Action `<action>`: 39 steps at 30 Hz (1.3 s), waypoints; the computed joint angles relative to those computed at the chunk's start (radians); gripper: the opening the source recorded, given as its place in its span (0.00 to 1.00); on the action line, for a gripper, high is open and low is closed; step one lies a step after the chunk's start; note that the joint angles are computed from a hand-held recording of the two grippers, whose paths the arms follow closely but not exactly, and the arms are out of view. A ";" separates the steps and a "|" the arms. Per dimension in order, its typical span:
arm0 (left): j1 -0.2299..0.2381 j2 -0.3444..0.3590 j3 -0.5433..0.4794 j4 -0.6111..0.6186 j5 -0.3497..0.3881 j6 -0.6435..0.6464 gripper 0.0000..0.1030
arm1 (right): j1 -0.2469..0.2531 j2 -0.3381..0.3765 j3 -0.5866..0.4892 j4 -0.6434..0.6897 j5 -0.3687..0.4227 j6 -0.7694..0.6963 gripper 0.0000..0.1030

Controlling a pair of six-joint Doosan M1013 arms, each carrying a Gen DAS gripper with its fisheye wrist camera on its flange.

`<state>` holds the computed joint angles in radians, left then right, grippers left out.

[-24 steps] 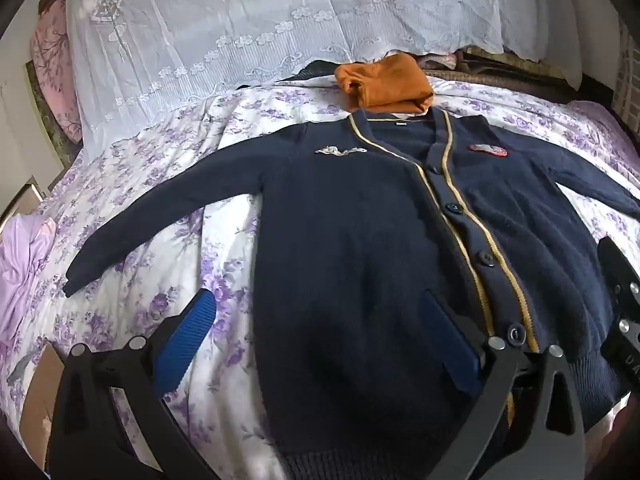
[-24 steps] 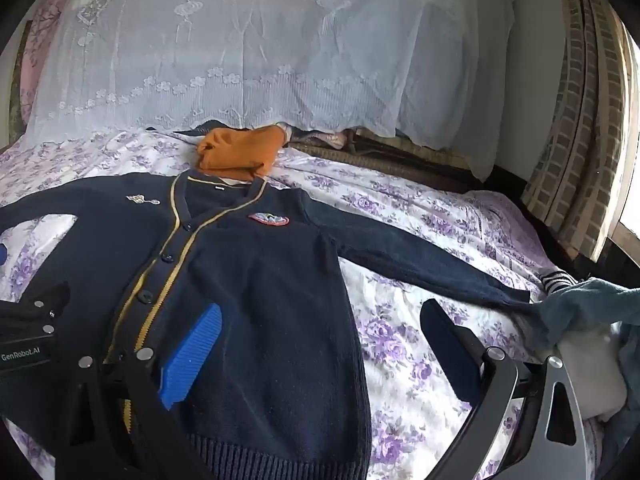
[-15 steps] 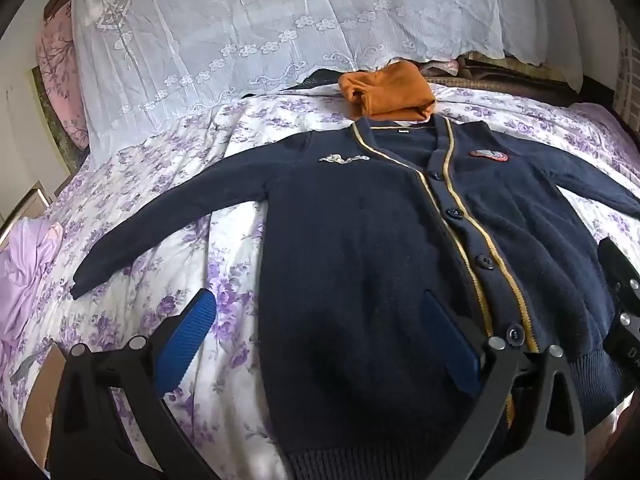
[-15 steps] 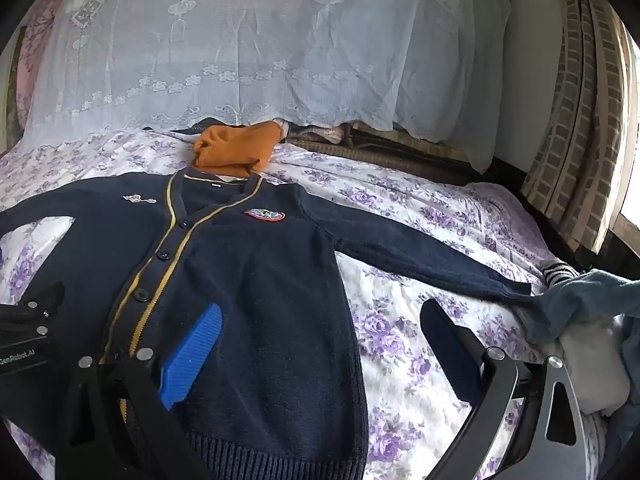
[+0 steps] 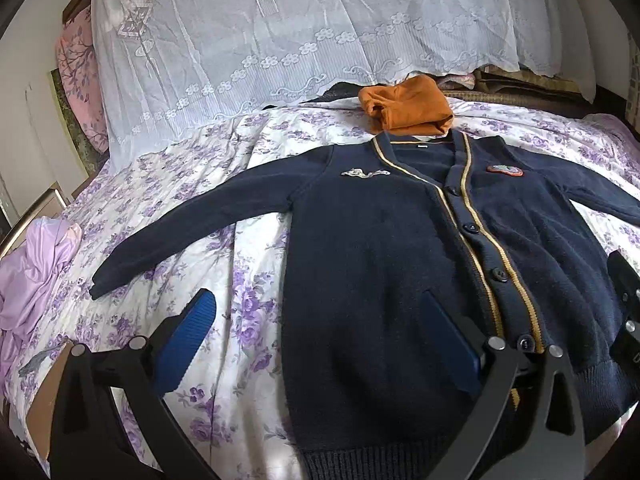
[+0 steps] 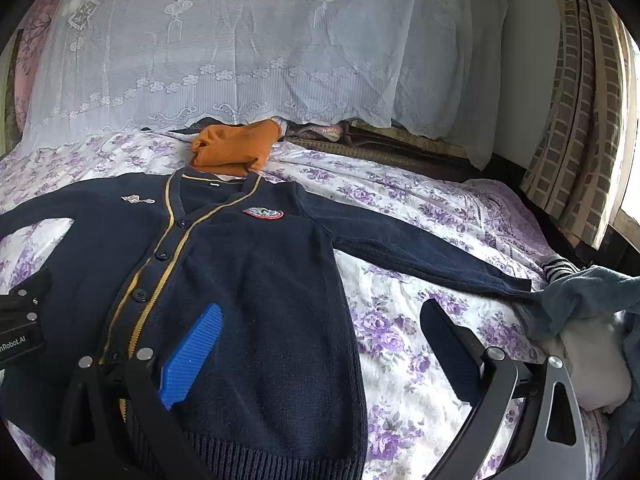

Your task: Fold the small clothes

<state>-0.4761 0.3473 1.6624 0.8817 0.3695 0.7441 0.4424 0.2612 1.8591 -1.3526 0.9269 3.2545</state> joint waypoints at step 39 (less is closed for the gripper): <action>-0.010 -0.014 0.027 0.167 -0.029 -0.151 0.96 | 0.003 -0.006 -0.006 0.008 0.000 -0.003 0.97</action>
